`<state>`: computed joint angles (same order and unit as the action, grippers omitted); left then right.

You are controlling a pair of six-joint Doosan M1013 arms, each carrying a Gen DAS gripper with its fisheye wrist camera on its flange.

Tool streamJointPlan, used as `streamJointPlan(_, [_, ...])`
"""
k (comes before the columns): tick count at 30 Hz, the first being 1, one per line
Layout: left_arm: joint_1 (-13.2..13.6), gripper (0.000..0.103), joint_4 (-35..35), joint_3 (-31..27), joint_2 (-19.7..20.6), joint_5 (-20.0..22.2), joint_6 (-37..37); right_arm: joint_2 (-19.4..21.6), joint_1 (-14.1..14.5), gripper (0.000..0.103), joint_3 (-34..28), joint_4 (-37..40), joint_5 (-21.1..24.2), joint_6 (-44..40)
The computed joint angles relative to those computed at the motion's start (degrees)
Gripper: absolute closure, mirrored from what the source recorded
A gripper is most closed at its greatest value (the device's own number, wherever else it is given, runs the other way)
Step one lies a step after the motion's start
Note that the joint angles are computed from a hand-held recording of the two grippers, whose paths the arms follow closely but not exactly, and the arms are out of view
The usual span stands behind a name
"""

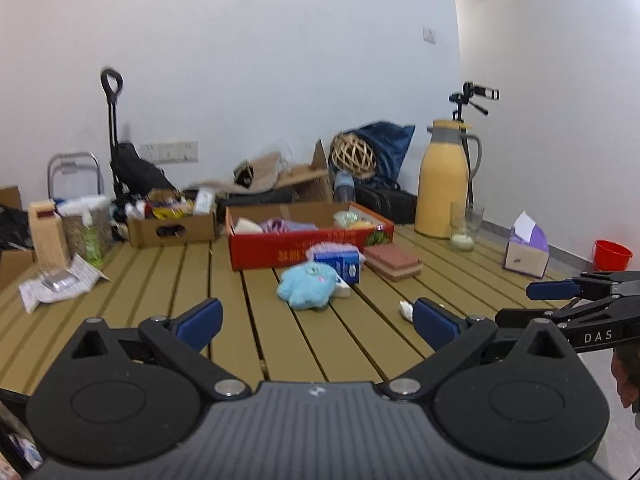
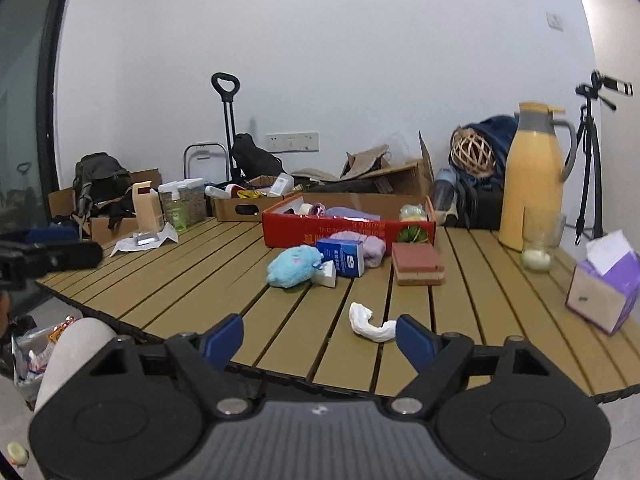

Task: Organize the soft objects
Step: 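Reach the left gripper to the light-blue plush toy and grasp it, then carry the blue plush toy into the red box and open the left gripper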

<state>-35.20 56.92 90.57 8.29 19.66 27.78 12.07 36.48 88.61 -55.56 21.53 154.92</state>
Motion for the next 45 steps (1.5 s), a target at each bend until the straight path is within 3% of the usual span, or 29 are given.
streamJointPlan(3, [1.08, 0.0, -10.26, -2.62, 2.67, 0.84, 8.18, 1.67, -1.21, 0.029, -1.49, 3.53, -0.16, -1.37])
streamJointPlan(5, [1.63, 0.0, -13.12, -4.25, 4.36, 1.94, 9.36, 2.98, -2.2, 0.032, -2.9, 8.71, -0.71, -4.67])
streamJointPlan(8, [2.94, 0.008, -18.35, -7.12, 7.11, 2.97, 11.43, 5.13, -3.68, 0.044, -5.51, 20.26, -1.46, -14.49])
streamJointPlan(10, [3.94, 0.016, -23.25, -9.34, 8.87, 3.81, 14.67, 6.73, -4.39, 0.047, -7.35, 26.19, -1.73, -19.45])
streamJointPlan(16, [6.9, 0.026, -30.78, -17.55, 15.76, 4.68, 22.72, 12.77, -6.49, 0.055, -15.56, 45.9, -1.12, -37.83])
streamJointPlan(19, [9.41, 0.028, -47.61, -23.18, 19.54, 4.52, 37.73, 16.78, -7.19, 0.055, -21.37, 52.16, 0.21, -44.39])
streamJointPlan(22, [11.77, 0.03, -64.1, -29.44, 23.48, 7.14, 51.44, 20.13, -7.76, 0.057, -26.24, 55.19, 1.29, -46.57])
streamJointPlan(25, [12.84, 0.039, -68.23, -33.25, 26.3, 8.92, 55.76, 22.88, -8.41, 0.064, -30.09, 59.06, 1.87, -46.85])
streamJointPlan(28, [15.25, 0.052, -84.57, -36.71, 28.77, 16.95, 64.04, 25.16, -8.73, 0.066, -33.23, 59.91, 3.49, -45.95])
streamJointPlan(31, [16.76, 0.055, -95.9, -36.43, 29.41, 19.53, 67.8, 26.87, -9.0, 0.066, -35.6, 62.21, 5.54, -47.16])
streamJointPlan(39, [16.81, 0.066, -95.81, -34.81, 28.49, 17.67, 67.61, 27.61, -9.48, 0.07, -35.57, 68.21, 3.66, -50.16])
streamJointPlan(45, [14.7, 0.067, -94.11, -24.49, 21.22, 6.84, 68.18, 24.59, -8.51, 0.071, -32.34, 70.9, 1.77, -54.76])
